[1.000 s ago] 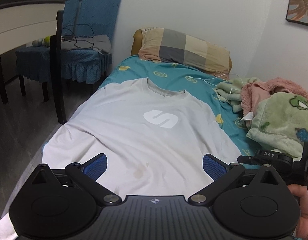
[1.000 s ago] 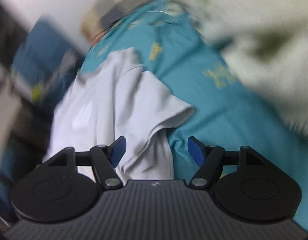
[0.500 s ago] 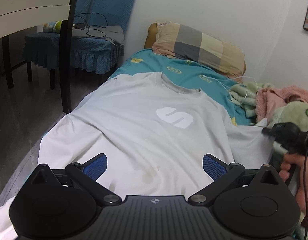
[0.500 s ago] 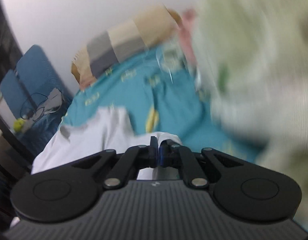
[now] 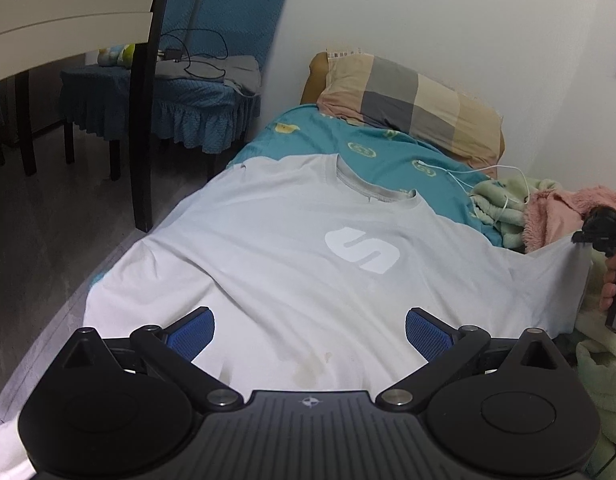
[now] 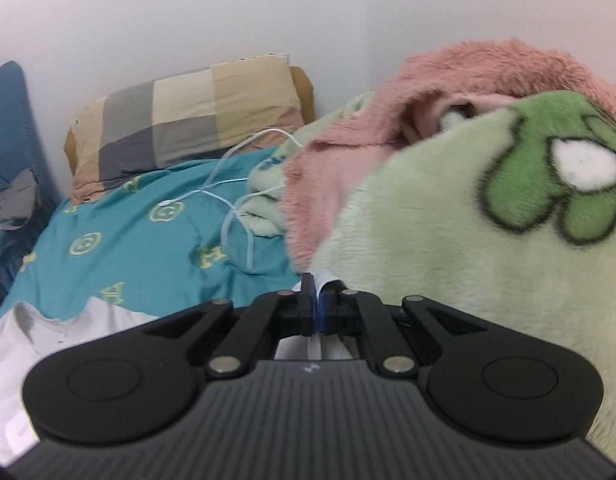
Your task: Fold clothes
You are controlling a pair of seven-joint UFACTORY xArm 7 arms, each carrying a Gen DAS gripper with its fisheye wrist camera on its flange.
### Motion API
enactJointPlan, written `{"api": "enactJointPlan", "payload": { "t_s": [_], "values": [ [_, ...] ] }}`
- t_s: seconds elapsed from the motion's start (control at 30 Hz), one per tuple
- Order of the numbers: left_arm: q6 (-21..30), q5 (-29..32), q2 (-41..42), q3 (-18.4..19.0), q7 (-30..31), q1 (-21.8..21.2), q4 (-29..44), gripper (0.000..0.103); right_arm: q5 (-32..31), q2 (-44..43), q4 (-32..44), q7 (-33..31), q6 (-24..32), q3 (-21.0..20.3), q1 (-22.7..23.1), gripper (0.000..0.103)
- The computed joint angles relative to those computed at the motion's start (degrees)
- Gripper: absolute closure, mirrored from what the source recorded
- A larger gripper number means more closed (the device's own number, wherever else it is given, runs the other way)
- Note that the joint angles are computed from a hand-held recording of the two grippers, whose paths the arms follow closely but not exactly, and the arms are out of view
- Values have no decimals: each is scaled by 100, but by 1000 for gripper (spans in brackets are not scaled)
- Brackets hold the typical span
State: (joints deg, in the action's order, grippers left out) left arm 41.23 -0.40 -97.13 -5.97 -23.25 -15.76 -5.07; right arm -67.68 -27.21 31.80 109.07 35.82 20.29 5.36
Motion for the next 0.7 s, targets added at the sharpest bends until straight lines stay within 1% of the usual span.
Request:
{"api": "enactJointPlan", "payload": {
  "t_s": [0.1,0.2,0.23,0.33,0.4,0.47,0.53,0.6,0.67,0.7],
  "values": [
    [188,110,-227,-1,106,127,76,0,215,270,463,-1,77,201,180,98],
    [187,170,-289,281,418,415,181,0,244,730,1090,134,243,504,454,98],
    [120,173,-267,395,539,552,213,0,137,955,1308,347,314,631,557,98],
    [-47,189,-237,684,855,1131,276,0,-549,1957,2088,1206,704,1075,846,98],
    [-100,159,-222,931,1089,1518,272,0,-1011,2827,2676,1481,946,1215,1123,98],
    [-157,66,-76,1168,1274,1885,273,0,-1364,3594,3182,1563,1021,1192,1428,98],
    [-277,-105,220,1364,1387,2132,295,0,-1630,4154,3526,1569,1015,1091,1707,97],
    [-398,-310,453,1507,1511,2203,302,1,-1861,4439,3651,1636,795,953,1883,97],
    [-487,-461,597,1529,1667,2175,286,1,-1875,4420,3562,1535,468,840,1951,96],
    [-525,-518,609,1479,1719,2142,258,1,-1883,4413,3520,1482,306,784,1985,94]
  ]
}}
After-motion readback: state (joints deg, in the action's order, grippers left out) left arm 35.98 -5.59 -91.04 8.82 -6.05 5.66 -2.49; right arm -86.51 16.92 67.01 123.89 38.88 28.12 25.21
